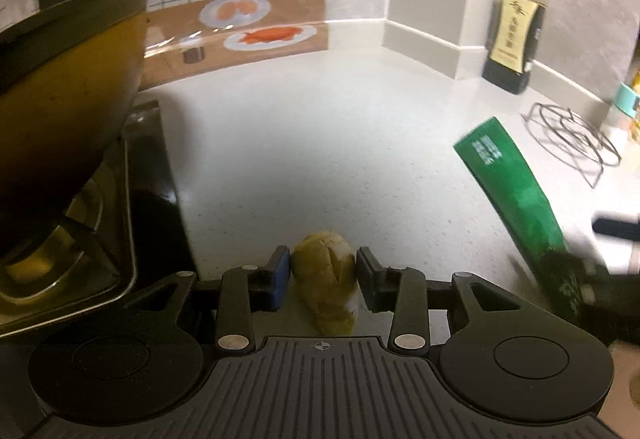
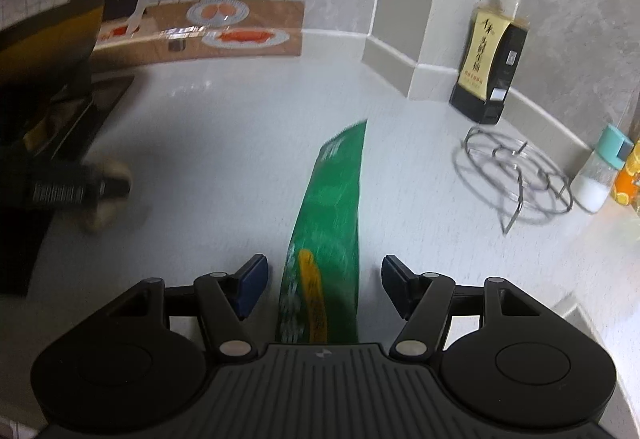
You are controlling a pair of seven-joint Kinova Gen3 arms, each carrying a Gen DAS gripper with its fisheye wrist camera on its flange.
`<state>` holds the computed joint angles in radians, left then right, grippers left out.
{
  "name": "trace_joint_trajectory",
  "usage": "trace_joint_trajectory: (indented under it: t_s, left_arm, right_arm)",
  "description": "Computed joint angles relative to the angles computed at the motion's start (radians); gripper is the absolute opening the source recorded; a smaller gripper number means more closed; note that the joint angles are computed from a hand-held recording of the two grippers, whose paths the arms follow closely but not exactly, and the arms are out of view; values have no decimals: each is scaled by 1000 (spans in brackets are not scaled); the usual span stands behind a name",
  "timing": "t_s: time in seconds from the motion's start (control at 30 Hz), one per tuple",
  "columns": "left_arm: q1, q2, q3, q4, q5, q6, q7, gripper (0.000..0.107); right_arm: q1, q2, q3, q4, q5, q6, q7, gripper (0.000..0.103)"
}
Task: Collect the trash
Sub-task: 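Grasp the ginger root with the left tool while the right tool holds the green bag, then carry the ginger with the left tool while the right tool carries the bag to the bin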
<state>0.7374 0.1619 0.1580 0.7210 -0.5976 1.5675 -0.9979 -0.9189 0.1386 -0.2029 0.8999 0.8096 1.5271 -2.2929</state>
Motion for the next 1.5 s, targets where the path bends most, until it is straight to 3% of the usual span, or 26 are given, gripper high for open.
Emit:
trace_joint_trajectory:
  t_s: [0.2, 0.33, 0.43, 0.6, 0.67, 0.77, 0.93, 1.1, 1.33, 1.5]
  left_arm:
    - [-16, -3, 4, 12, 14, -24, 9, 41]
    - [-40, 39, -12, -60, 65, 27, -39, 42]
    - [-76, 16, -25, -29, 137, -7, -35, 42]
    - [-91, -2, -13, 6, 142, -34, -30, 41]
    - [-107, -6, -7, 0, 174, -31, -45, 41]
    - [-145, -17, 8, -7, 269, -29, -98, 41]
    - [-135, -22, 33, 0, 312, -32, -153, 41]
    - [-129, -18, 29, 2, 313, -41, -172, 42]
    - [-114, -19, 35, 10, 290, -45, -201, 42]
    - [-84, -22, 41, 27, 246, -53, -223, 41]
  right_arm:
    - [23, 68, 46, -116, -29, 3, 77, 67]
    - [24, 125, 102, -211, -87, 54, 120, 67]
    - [14, 162, 142, -268, -116, 95, 144, 67]
    - [12, 194, 185, -319, -168, 118, 168, 66]
    - [25, 209, 195, -358, -203, 132, 154, 50]
    - [33, 232, 210, -427, -250, 168, 162, 37]
    - [18, 216, 216, -425, -293, 181, 190, 35]
    - [-24, 208, 226, -380, -240, 162, 203, 41]
    - [30, 208, 206, -380, -283, 131, 178, 43]
    - [22, 211, 217, -393, -287, 138, 203, 31]
